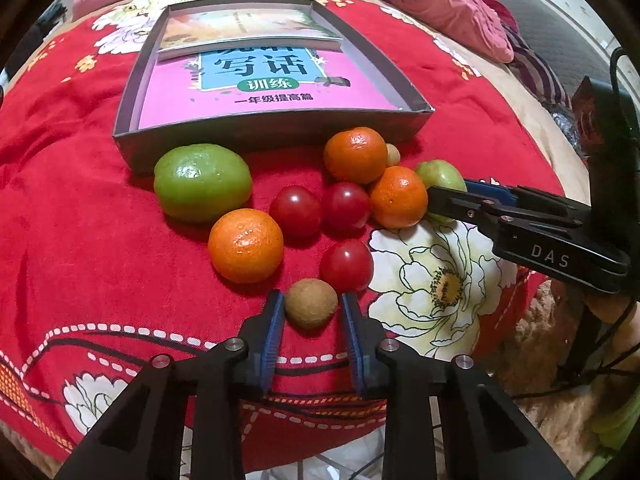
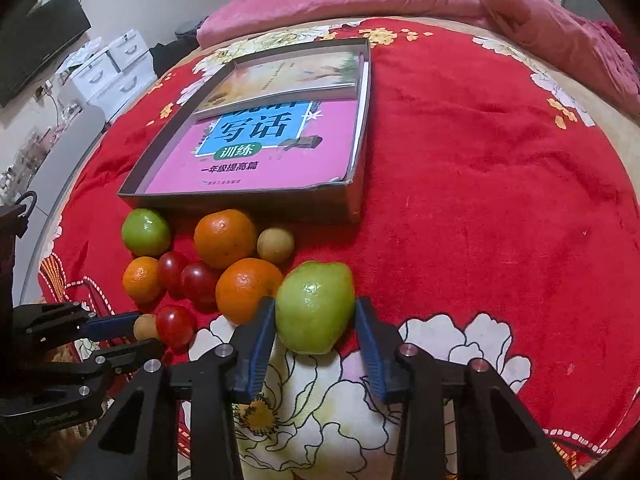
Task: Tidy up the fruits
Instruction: 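Grasp the small brown round fruit with the left tool while the right tool grasps a green guava, then lift and carry the brown fruit with the left tool while the right tool carries the guava over the tray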
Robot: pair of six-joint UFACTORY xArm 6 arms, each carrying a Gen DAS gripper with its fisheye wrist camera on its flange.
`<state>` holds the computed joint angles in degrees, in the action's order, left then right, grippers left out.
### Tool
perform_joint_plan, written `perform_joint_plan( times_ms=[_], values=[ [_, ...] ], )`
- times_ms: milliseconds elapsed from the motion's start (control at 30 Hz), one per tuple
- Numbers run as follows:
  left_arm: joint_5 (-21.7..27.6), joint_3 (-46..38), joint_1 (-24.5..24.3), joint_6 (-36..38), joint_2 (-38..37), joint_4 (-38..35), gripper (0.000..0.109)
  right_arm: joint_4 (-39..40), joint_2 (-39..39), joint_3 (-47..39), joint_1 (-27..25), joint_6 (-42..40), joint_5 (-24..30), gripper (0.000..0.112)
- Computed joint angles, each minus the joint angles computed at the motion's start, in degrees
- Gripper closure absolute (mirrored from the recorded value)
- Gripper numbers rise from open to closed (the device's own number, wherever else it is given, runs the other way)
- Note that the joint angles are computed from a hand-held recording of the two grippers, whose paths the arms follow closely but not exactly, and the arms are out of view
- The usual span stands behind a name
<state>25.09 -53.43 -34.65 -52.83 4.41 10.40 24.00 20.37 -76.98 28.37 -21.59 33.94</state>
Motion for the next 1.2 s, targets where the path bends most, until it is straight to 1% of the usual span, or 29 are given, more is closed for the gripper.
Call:
perform_joint_plan(
  times_ms=[300,533,600,700,867,933,1067,1200],
  values=[
    [-1.14,0.44,0.26,0.79,-0.04,-1.07,0.081,2.23,-1.45,2.10,-0.03,-1.73,-2.08,0.072],
    [-1.59,1.54,0.30,-0.25,-1.95,-0.34,0.081,4.45,-3.02,3.89,-0.31,-2.79,-4.06,0.072],
    [-1.32,1.64,0.40,-1.26,-2.39,0.77,0.081,5.82,-3.29,4.07,-0.33,-3.97,-4.27,0.072],
    [-1.62,2.22,0.53,-2.16,-3.54,1.35,0.081,5.08,-3.73,4.69,-0.03,-3.82,-5.37,0.072],
    [-1.25,2.55,0.82,-5.54,-6.02,5.84,0.081,7.77,-5.12,5.83,0.60,-6.64,-8.03,0.072],
    [-0.89,2.39,1.08,-6.73,-6.76,7.58,0.081,10.50,-6.05,6.56,0.90,-9.10,-9.28,0.072],
    [-0.56,1.88,1.91,-7.30,-7.42,8.74,0.081,14.40,-7.08,6.69,1.59,-12.95,-10.75,0.072],
    [-0.01,1.03,2.71,-8.75,-7.49,10.45,0.081,15.63,-7.05,5.47,2.27,-15.00,-11.41,0.072]
  ],
)
